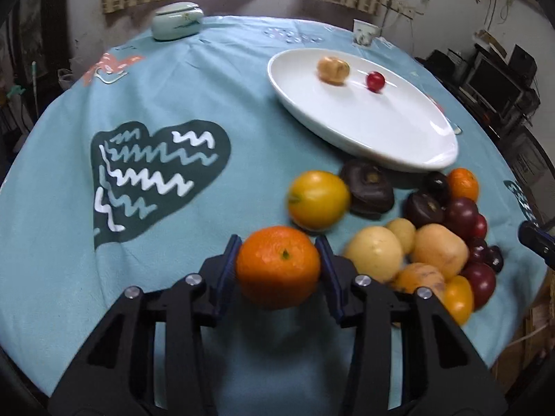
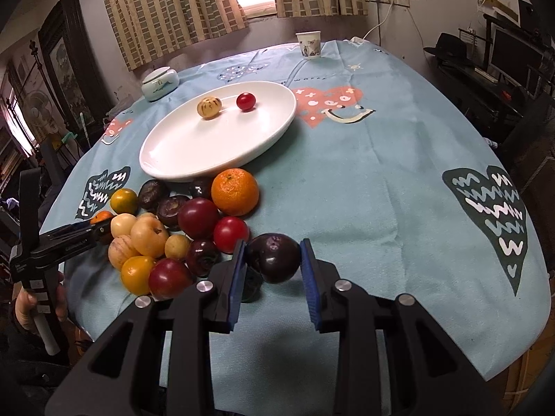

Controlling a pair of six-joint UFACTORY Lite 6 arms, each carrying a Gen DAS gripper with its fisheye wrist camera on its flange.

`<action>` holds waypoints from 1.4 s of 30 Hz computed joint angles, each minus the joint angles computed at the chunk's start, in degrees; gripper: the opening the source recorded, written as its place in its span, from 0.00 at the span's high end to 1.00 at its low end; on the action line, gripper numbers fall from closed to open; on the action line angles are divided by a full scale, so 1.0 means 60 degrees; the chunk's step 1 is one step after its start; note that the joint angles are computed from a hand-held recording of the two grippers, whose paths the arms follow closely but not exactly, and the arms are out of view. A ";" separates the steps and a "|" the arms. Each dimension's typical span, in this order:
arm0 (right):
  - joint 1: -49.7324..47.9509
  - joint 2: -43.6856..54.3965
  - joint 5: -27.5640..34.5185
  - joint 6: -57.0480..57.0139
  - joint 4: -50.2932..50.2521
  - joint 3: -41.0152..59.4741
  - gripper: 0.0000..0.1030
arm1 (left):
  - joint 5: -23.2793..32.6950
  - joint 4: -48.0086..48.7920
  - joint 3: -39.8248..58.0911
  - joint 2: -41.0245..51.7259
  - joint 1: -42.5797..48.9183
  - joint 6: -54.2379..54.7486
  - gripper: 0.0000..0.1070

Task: Organize fruits
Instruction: 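Grasp the orange with the left tool while the right tool grasps a dark plum, then carry orange and dark plum onto the plate and release both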

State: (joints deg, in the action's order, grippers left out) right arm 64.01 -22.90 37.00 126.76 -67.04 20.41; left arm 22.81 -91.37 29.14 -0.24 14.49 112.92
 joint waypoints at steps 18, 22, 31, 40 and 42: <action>0.0293 0.0961 -0.0346 0.0283 -0.0804 0.0893 0.70 | 0.1983 0.4032 -0.0625 -0.3171 0.0662 -0.3811 0.59; -0.0201 0.1576 -0.0871 -0.0001 -0.1242 0.1480 0.70 | 0.1746 0.4117 -0.0102 -0.2815 0.0060 -0.4238 0.59; -0.2631 0.3468 -0.2281 -0.3743 -0.0745 0.4406 0.70 | 0.0108 0.5187 0.3899 0.0323 -0.1898 -0.6708 0.59; -0.5719 0.8877 -0.4036 -1.2334 0.4933 1.0391 0.70 | 0.1109 1.0130 1.1333 0.5917 -0.3228 -1.3084 0.58; -0.5905 0.9859 -0.3770 -1.4333 0.6739 1.1524 0.70 | 0.1455 1.0993 1.2767 0.7065 -0.3387 -1.4200 0.58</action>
